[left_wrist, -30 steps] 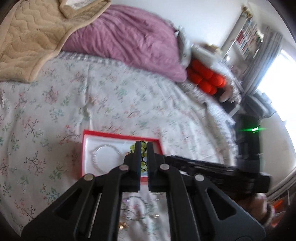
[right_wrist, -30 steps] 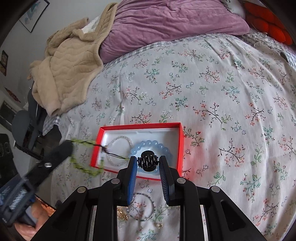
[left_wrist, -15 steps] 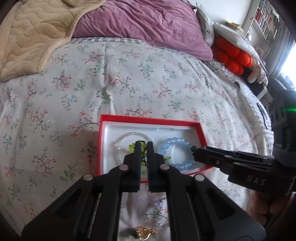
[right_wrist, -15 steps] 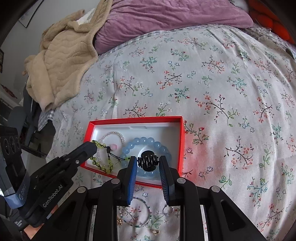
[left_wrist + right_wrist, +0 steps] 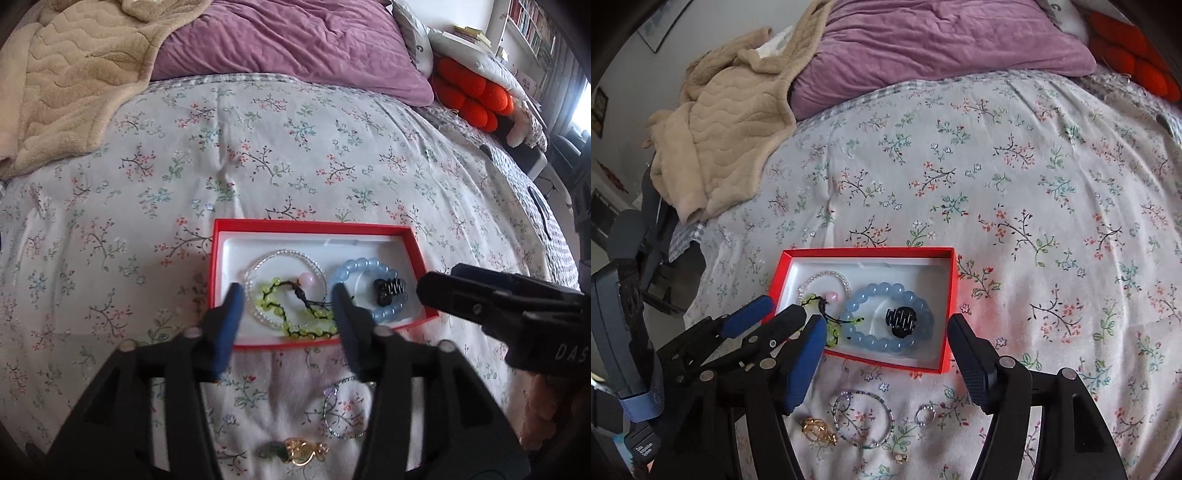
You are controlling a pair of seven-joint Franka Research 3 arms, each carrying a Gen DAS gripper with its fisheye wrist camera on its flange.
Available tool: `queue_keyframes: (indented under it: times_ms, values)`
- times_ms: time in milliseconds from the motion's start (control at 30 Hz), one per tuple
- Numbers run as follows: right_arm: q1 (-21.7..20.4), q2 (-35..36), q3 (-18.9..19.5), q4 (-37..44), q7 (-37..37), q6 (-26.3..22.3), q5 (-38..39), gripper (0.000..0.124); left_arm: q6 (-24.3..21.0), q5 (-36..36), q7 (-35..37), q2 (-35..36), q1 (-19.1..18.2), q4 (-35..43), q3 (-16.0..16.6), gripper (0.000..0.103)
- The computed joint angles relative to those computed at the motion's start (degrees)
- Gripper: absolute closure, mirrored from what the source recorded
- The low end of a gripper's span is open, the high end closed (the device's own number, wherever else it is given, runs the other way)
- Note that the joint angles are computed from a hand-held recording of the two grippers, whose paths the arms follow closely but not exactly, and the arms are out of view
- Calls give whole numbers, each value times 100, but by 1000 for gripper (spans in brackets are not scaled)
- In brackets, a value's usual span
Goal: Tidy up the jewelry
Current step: 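Carry the green bracelet and black clip into the red box and release both, then grasp the gold ring with green stone with the left tool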
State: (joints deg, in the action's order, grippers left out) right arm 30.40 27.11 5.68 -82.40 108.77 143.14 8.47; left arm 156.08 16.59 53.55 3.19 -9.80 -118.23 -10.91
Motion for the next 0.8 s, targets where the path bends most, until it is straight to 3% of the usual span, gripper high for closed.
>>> queue_keyframes:
  times_ms: [267,500,633,800]
  values:
    - [81,-433,-106,-522,196,-13,-335,51,-298,243,-298,-367,-43,-211,-35,20]
    - [115,-861,-158,-1098,606,48,-752,40,-819,-311,-58,-624,-110,-413,-67,14]
    - [71,-987,-102,-1241,725,-193,-857,39,-1318,-542,75,-703,-158,-456,-85,14]
    - [19,-1099,-36,-1390,767,-421,-875,39,-1583,-834,227,-807,-195,-612,-71,14]
